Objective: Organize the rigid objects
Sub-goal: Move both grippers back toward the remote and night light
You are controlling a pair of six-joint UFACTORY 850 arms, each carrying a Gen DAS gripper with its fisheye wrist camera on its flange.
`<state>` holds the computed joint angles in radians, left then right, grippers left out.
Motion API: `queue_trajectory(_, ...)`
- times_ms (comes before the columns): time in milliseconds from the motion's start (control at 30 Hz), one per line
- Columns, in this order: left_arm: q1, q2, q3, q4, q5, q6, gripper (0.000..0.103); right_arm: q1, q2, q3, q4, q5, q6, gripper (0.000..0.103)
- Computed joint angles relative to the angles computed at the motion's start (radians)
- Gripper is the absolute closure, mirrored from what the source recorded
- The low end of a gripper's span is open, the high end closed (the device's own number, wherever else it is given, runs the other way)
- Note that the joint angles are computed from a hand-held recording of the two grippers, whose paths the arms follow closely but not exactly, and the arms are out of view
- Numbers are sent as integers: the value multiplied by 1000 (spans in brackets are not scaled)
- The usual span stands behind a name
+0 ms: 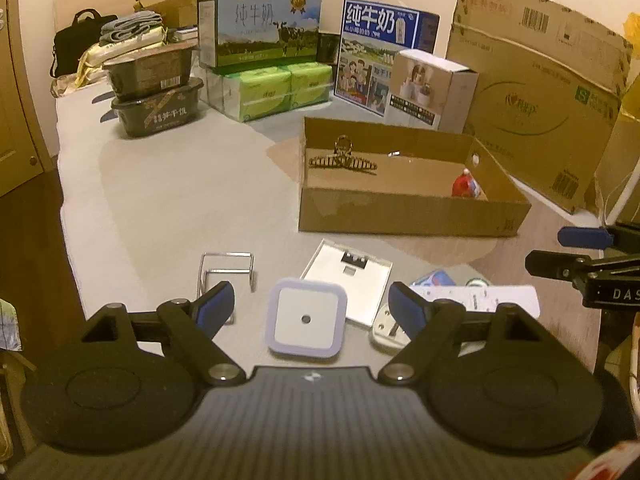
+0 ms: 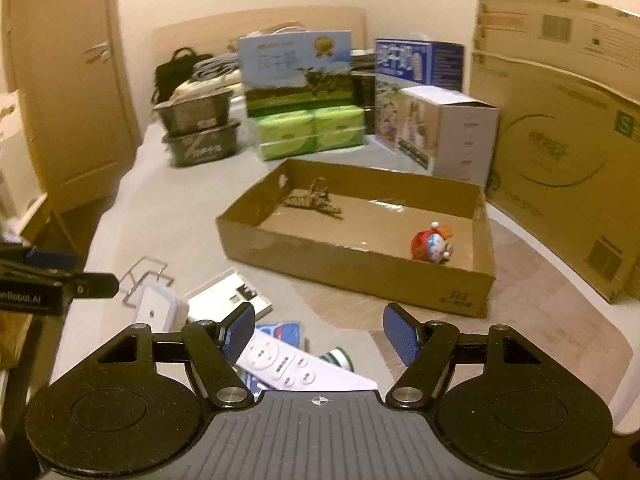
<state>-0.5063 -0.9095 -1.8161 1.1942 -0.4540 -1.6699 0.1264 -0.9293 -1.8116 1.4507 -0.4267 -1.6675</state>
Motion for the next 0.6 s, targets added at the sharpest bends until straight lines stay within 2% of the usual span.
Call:
queue_trajectory(133, 10, -2, 14, -14, 22, 33, 20, -6, -22, -20, -43, -40, -36, 32)
queue_trajectory(367, 36, -8, 35, -16, 88, 101, 20, -16, -97, -125, -212, -106, -24, 32)
queue_trajectory(600, 67, -43, 12, -122, 161, 290, 20, -28, -195, -287, -407, -214, 41, 32)
